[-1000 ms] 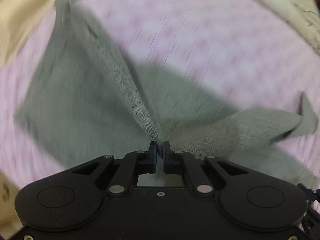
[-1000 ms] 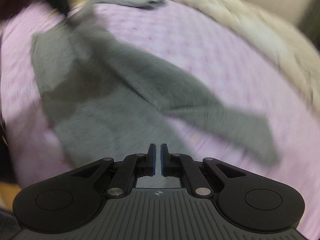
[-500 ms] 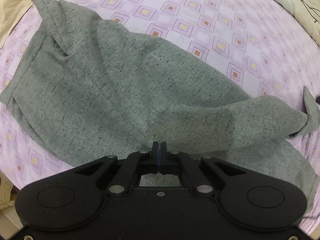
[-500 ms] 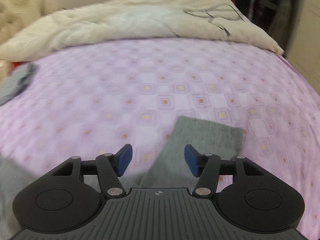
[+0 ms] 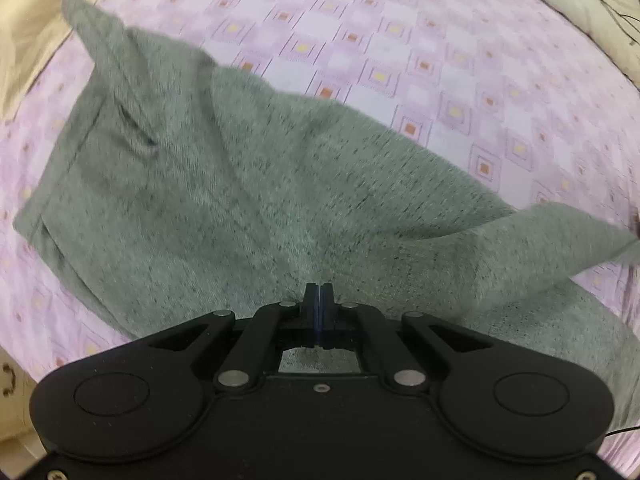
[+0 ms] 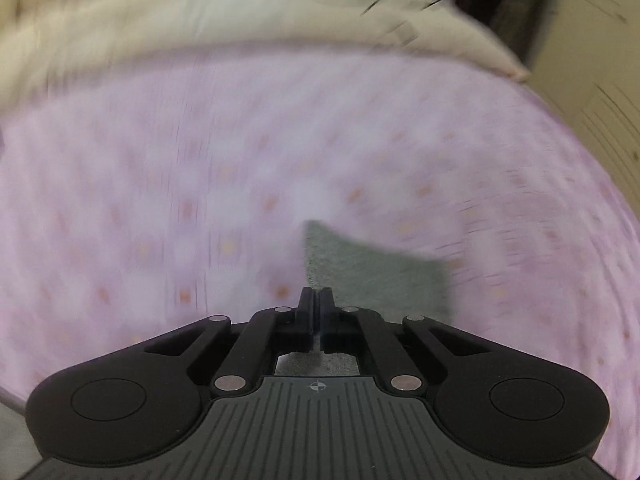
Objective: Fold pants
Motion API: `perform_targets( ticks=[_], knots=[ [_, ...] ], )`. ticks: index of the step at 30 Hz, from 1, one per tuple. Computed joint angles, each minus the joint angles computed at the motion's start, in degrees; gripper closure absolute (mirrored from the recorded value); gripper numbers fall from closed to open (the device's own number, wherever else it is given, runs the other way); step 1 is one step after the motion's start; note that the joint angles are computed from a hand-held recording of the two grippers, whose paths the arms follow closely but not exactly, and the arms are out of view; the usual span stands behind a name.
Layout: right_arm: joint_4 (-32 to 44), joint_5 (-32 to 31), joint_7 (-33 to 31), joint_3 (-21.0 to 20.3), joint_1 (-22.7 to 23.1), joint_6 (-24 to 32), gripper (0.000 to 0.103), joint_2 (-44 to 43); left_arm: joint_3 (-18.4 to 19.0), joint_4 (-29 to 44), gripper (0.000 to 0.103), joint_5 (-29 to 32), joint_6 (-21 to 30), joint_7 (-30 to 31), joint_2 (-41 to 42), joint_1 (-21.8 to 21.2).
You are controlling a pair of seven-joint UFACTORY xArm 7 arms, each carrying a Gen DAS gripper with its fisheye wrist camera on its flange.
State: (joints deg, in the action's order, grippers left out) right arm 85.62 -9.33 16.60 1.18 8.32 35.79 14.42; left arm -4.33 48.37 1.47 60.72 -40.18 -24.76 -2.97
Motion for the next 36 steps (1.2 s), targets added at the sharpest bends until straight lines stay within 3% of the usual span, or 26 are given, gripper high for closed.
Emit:
perform_targets(
  ticks=[4,7,9,13,18,20,22,27,33,34,35,36],
  knots=[
    [-13.10,1.52,3.34,-2.26,-4.53,-1.96,0.101,-14.18,0.22,-0.77,0.102,-0.45,-1.03,2.16,-2.37,-0.73],
    [-21.60,0.35,6.37,-2.96,-8.14,1.81,0.101,-20.93,0.06,-1.82,0.098,-1.09,-0.81,2.09,-4.04,-0.75],
    [-26.32,3.55,6.97,-3.68,-9.98,3.70,0.101,-23.47,0.23,-2.61,0.092,-1.78,0.09,1.41,-5.10,-0.48],
    [-32.16,5.01,6.59,-2.74,-11.34,3.63,0.101,-26.58,0.35,-4.68,0.092,-2.36,1.04,-1.04,-7.92,0.64],
    [-33.58,5.65,6.33,-2.13,-11.74,1.97,0.100,-26.69,0.98,-5.64,0.089,-2.85,-0.97,-1.77,-8.90,1.47],
    [-32.83,5.84,6.05,-2.07,-11.82,2.33,0.100,-26.69,1.22,-5.31,0.067,-2.83,-2.83,-1.34,-7.85,1.66],
    [-32.82,5.99,5.63,-2.06,-11.86,2.12,0.100,-26.87,1.39,-4.91,0.063,-2.83,-5.06,-1.32,-5.91,1.97],
    [-32.68,5.20,6.10,-1.51,-11.99,2.01,0.100,-26.99,2.53,-3.10,0.062,-3.81,-7.96,-0.77,-0.55,2.53],
    [-33.64,4.05,7.68,-1.13,-12.03,0.52,0.100,-27.06,3.98,-0.58,0.065,-5.68,-5.04,-0.11,5.59,3.16],
    [-33.74,3.88,7.85,-1.16,-12.10,0.27,0.100,-26.96,4.05,-0.49,0.093,-5.66,-5.94,0.17,6.19,3.28],
    [-33.80,3.75,8.10,-1.19,-12.18,0.06,0.100,-26.84,4.15,-0.95,0.100,-5.92,-8.01,0.18,6.04,3.42],
    [-33.78,3.37,8.74,-1.08,-12.33,-0.15,0.100,-26.73,3.97,-0.41,0.100,-5.68,-8.77,-0.40,6.17,3.65]
  ],
)
